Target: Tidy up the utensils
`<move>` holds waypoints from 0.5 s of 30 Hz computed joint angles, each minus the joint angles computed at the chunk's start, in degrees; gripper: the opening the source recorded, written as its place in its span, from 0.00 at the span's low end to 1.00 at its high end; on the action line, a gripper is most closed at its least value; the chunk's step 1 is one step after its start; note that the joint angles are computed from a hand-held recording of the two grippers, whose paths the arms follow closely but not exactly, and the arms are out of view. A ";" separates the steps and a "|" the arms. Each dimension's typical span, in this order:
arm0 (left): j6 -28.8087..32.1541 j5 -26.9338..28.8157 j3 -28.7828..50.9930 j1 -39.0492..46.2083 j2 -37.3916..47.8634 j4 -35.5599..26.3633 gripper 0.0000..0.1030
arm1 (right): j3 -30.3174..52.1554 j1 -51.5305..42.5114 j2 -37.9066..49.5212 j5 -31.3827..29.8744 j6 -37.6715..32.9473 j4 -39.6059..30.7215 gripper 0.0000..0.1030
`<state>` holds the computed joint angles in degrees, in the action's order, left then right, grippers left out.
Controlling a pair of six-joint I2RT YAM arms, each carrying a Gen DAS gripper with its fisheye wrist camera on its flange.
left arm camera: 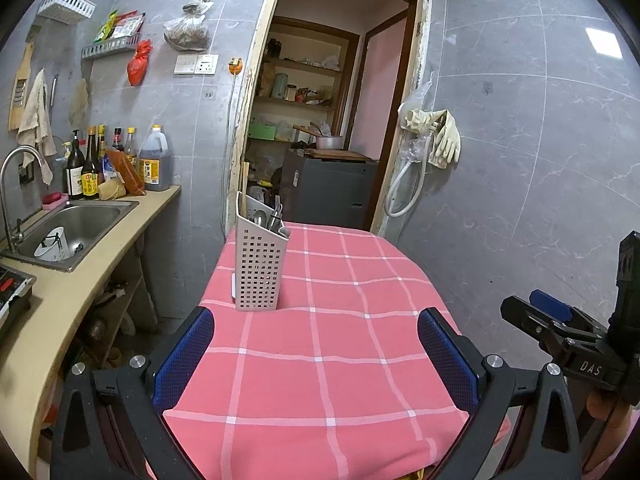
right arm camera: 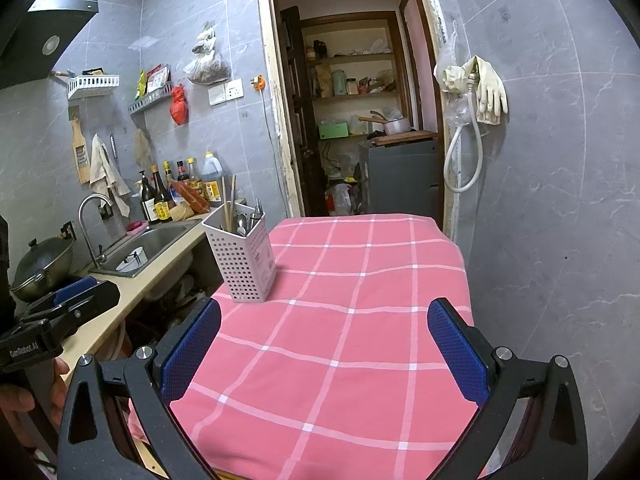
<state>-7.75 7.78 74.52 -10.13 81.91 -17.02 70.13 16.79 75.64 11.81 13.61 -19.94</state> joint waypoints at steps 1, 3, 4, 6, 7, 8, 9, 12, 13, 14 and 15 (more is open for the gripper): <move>-0.01 -0.02 0.03 0.02 0.03 -0.02 0.99 | 0.03 -0.03 0.00 -0.05 0.00 0.07 0.99; 0.06 0.19 0.01 0.16 0.03 -0.01 0.99 | 0.05 -0.04 0.04 -0.07 0.05 0.04 0.99; 0.04 0.21 0.03 0.19 0.04 -0.04 0.99 | 0.07 -0.03 0.04 -0.09 0.02 -0.03 0.99; 0.15 0.40 0.07 0.33 0.07 -0.11 0.99 | 0.18 -0.12 0.09 -0.14 -0.07 -0.06 0.99; 0.18 0.30 0.07 0.30 0.05 -0.15 0.99 | 0.05 -0.06 -0.04 -0.11 -0.04 -0.03 0.99; 0.18 0.27 0.12 0.29 0.07 -0.23 0.99 | 0.22 -0.16 0.10 -0.22 -0.05 -0.06 0.99; 0.22 0.35 0.07 0.33 0.03 -0.17 0.99 | 0.26 -0.15 0.12 -0.20 -0.05 -0.12 0.99; 0.20 0.32 0.04 0.32 0.04 -0.10 0.99 | 0.25 -0.13 0.09 -0.19 -0.06 -0.12 0.99; 0.19 0.38 -0.02 0.35 0.01 0.00 0.99 | 0.30 -0.14 0.11 -0.21 -0.06 -0.19 0.99; 0.21 0.32 -0.03 0.34 0.01 0.03 0.99 | 0.29 -0.10 0.08 -0.20 -0.06 -0.25 0.99; 0.27 0.38 -0.35 0.45 -0.23 0.12 0.99 | 0.35 -0.12 0.12 -0.20 -0.07 -0.24 0.99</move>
<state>-7.48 8.16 74.17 -9.67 81.68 -16.91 70.48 16.67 75.76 11.60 13.54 -20.17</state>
